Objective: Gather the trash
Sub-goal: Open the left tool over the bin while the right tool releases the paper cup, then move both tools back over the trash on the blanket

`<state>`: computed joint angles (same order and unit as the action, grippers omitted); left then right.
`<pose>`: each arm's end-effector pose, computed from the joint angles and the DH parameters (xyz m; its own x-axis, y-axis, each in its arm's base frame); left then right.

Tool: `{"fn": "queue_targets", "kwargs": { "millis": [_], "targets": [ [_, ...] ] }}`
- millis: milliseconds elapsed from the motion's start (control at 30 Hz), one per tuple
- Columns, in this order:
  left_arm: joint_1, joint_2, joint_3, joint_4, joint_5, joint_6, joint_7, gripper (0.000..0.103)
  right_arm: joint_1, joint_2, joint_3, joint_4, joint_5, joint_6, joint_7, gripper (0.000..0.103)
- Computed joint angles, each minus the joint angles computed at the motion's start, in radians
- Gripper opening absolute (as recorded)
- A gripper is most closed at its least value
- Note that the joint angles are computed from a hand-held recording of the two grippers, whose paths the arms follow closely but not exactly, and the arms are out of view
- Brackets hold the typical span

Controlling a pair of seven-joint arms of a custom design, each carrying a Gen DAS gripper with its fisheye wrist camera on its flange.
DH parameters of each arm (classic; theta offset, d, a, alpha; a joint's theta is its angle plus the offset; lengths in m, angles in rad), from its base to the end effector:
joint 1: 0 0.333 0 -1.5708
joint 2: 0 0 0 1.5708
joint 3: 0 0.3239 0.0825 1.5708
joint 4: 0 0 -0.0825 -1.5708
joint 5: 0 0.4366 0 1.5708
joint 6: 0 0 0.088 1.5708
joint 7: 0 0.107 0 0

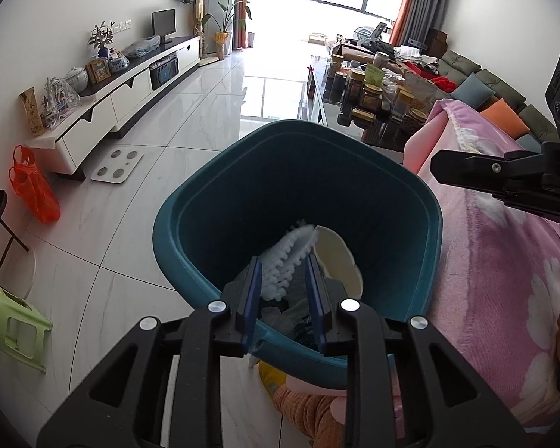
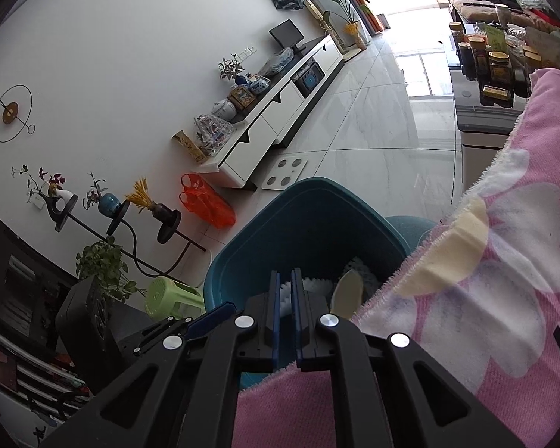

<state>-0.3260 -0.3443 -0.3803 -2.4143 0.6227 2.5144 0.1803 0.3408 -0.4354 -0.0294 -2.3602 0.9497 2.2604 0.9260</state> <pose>0.3885 -0.3444 0.4556 0.1987 -0.9745 0.1044 -0.7431 -0.2192 -0.6323 0.4682 0.1723 0.5260 0.5103 -0.6428 -0.5713 -0.8306 -0.1960 -0.5213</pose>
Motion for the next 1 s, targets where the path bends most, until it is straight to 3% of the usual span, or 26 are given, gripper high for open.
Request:
{"fn": "queue_targets", "kwargs": {
  "millis": [267, 400, 567, 800, 1000],
  "targets": [
    [0.008, -0.030, -0.025, -0.002, 0.060, 0.006, -0.052, 0.035, -0.014, -0.094, -0.028, -0.058, 0.000, -0.007, -0.039, 0.011],
    [0.005, -0.056, -0.057, 0.015, 0.117, 0.015, -0.073, 0.043, -0.031, -0.207, -0.051, -0.122, -0.013, 0.003, -0.076, 0.023],
    [-0.013, -0.045, -0.096, 0.069, 0.189, 0.076, -0.070, 0.050, -0.078, -0.372, -0.081, -0.212, -0.073, 0.019, -0.096, 0.027],
    [-0.058, 0.133, -0.134, 0.243, 0.290, 0.157, -0.029, 0.052, -0.202, -0.559, -0.135, -0.321, -0.192, 0.027, -0.051, 0.029],
    [-0.160, 0.306, -0.099, 0.390, 0.315, 0.207, 0.051, 0.052, -0.341, -0.666, -0.184, -0.385, -0.291, 0.023, 0.007, 0.030]
  ]
}}
